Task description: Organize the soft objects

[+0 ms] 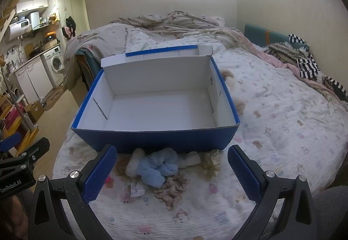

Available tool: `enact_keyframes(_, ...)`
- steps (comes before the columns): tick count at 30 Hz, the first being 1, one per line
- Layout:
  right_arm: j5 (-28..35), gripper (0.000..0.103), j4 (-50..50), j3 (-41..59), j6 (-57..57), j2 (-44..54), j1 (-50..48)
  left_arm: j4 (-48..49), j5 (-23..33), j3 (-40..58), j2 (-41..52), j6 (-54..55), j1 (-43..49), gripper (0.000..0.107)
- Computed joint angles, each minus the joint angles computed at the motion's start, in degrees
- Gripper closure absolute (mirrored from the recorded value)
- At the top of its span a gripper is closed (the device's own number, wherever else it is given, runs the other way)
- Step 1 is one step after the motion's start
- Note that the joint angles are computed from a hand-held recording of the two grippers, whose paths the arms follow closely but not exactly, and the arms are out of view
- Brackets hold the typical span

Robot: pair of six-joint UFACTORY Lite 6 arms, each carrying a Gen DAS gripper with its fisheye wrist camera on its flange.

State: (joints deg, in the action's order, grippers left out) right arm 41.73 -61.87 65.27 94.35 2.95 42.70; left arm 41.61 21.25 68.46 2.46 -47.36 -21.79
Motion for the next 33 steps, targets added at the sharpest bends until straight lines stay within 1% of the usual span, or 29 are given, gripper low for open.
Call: enact_keyframes(33,-0.46,0.000,0.25,0.68,0.08,0.37,-0.15,0.01,0.08,0.14,0.10,-0.13,-0.10,0.004)
